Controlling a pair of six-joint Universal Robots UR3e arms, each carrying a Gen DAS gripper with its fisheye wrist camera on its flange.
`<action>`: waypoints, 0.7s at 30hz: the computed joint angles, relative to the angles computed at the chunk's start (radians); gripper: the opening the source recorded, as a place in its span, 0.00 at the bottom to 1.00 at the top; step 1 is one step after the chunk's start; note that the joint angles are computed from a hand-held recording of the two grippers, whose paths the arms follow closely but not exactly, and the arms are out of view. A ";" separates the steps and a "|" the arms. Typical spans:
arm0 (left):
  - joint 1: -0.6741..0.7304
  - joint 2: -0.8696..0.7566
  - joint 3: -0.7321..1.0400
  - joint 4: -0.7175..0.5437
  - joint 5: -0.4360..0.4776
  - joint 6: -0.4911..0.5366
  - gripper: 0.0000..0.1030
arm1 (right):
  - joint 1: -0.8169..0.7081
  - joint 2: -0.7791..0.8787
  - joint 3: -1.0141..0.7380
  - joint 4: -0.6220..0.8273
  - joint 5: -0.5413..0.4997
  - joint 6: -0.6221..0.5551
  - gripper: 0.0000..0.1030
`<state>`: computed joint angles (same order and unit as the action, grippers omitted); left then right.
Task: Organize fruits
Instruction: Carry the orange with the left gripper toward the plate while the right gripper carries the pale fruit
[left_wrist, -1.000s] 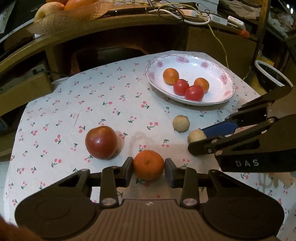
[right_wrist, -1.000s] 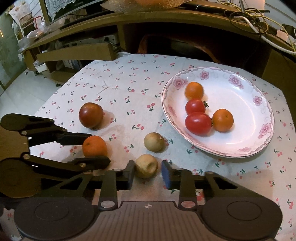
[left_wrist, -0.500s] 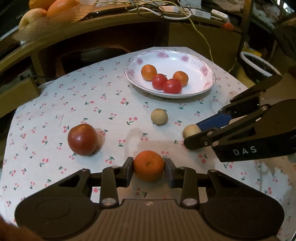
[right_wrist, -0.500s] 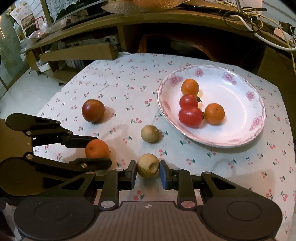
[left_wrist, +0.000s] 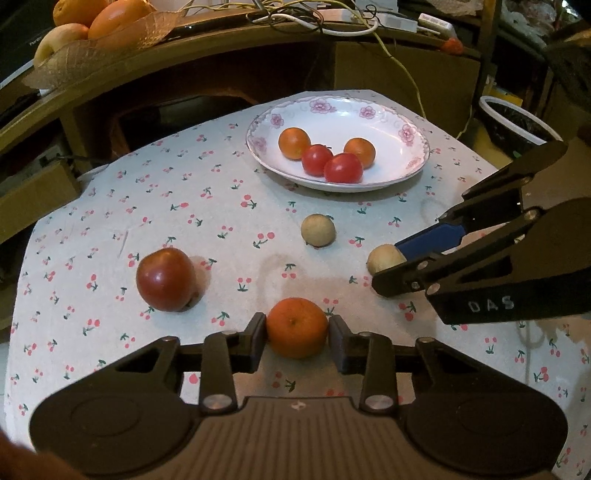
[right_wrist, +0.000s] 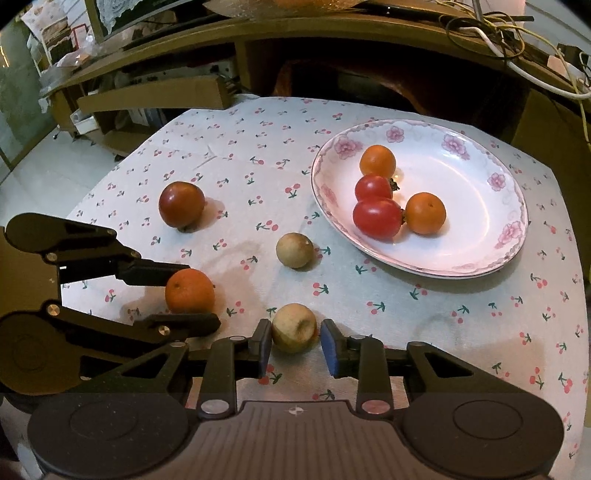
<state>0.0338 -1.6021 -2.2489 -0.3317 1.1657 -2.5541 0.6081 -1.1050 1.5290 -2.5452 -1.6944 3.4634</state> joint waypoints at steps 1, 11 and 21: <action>-0.002 0.001 0.002 -0.002 -0.002 -0.003 0.39 | 0.003 0.002 -0.007 0.008 -0.005 0.001 0.26; -0.049 -0.011 0.049 0.025 -0.006 -0.045 0.39 | 0.021 -0.016 0.003 -0.003 -0.073 -0.004 0.26; -0.092 -0.051 0.108 0.058 0.005 -0.097 0.39 | 0.029 -0.029 0.002 -0.021 -0.156 0.002 0.26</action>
<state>-0.0583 -1.6527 -2.1411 -0.2734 1.1705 -2.6514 0.6375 -1.1336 1.5306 -2.5660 -1.8502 3.4649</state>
